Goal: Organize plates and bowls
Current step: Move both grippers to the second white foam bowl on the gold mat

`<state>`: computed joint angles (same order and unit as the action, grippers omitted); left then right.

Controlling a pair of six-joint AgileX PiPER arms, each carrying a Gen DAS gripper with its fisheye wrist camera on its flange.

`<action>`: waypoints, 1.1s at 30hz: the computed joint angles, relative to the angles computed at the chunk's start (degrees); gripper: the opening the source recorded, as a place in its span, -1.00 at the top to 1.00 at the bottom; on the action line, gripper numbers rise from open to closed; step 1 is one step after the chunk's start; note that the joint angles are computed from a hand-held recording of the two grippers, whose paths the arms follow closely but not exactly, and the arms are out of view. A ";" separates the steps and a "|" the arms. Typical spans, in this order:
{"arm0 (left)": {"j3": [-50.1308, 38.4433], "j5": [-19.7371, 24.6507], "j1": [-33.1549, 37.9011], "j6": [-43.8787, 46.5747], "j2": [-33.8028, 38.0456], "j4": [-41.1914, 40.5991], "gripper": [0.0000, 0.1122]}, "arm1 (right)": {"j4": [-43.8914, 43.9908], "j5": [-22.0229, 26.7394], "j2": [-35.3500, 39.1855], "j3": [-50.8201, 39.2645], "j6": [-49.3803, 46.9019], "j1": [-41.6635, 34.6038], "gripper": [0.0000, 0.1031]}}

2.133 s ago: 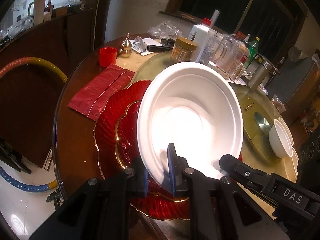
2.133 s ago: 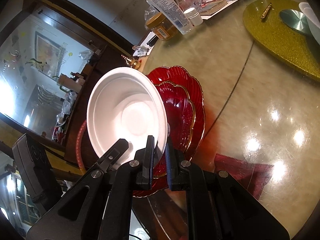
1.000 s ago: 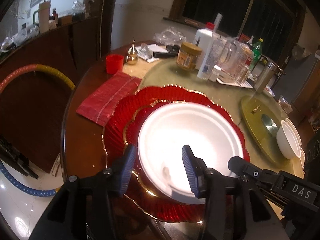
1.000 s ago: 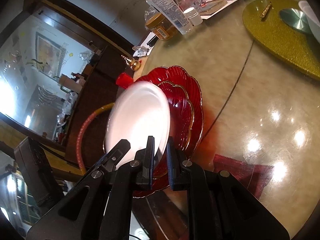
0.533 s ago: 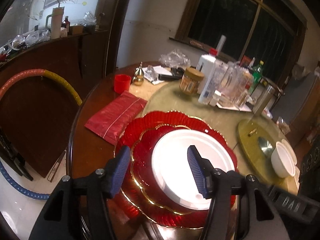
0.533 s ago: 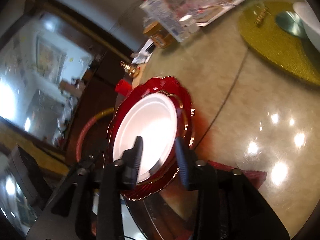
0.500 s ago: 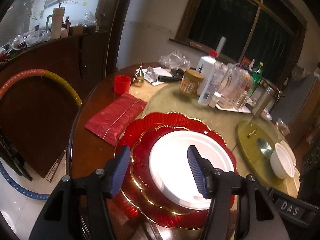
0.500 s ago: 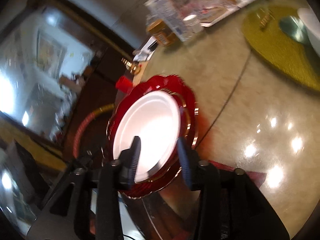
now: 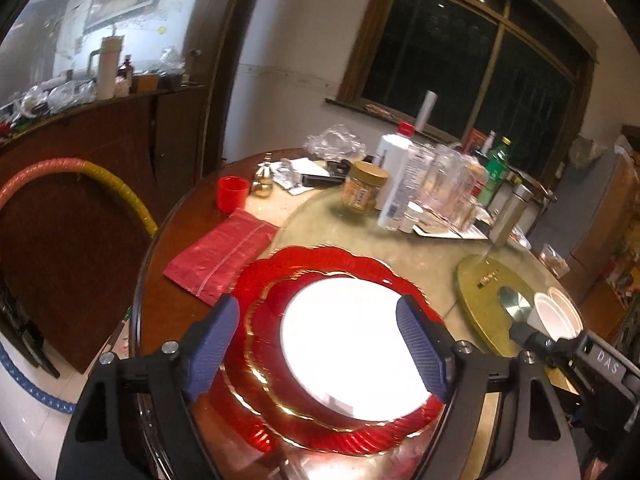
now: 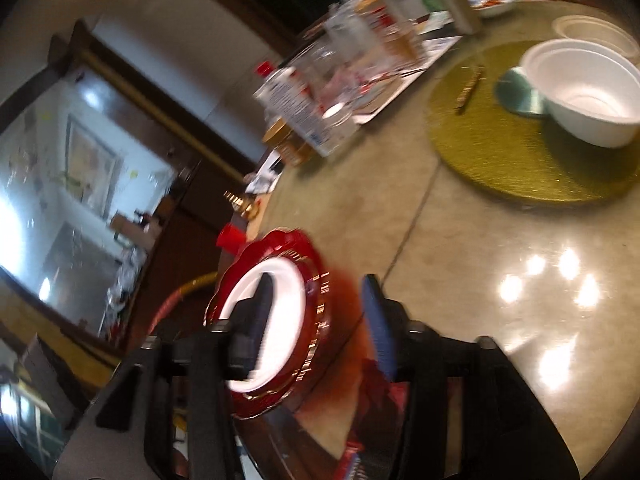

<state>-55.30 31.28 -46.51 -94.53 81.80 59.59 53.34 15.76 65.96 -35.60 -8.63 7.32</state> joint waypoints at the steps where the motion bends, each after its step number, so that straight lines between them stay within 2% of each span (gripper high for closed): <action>1: -0.61 -0.08 -0.54 1.07 0.47 -0.66 -0.46 | 1.81 0.79 -0.67 0.73 -1.51 -1.64 -0.24; 6: -4.93 -0.67 -3.57 9.89 3.82 -6.19 -0.48 | 9.10 8.94 -2.55 2.72 -9.81 -11.27 -0.24; 8: -6.86 -0.29 -5.39 12.63 5.44 -7.43 -0.48 | 10.62 12.63 -3.74 3.42 -12.23 -15.96 -0.31; 9: -8.20 -0.23 -6.22 14.89 6.47 -8.77 -0.48 | 11.02 14.46 -4.55 3.77 -13.03 -18.52 -0.41; 12: -12.43 -0.02 -8.06 22.79 9.60 -14.43 -0.48 | 11.84 20.65 -6.49 4.91 -15.62 -26.86 -0.41; 20: -29.46 3.59 -9.31 50.42 20.74 -39.33 -0.48 | 11.74 40.42 -5.17 5.36 -25.02 -55.68 -0.41; 25: -42.29 8.57 -9.05 56.86 28.77 -46.44 -0.48 | 13.19 48.03 -0.43 4.63 -29.35 -69.62 -0.41; 29: -54.51 14.57 -7.87 60.75 36.17 -54.01 -0.48 | 14.90 50.55 3.57 3.03 -30.05 -73.74 -0.41; 33: -70.67 23.02 -7.79 59.68 45.69 -54.94 -0.48 | 16.96 49.44 6.21 1.20 -29.16 -73.41 -0.41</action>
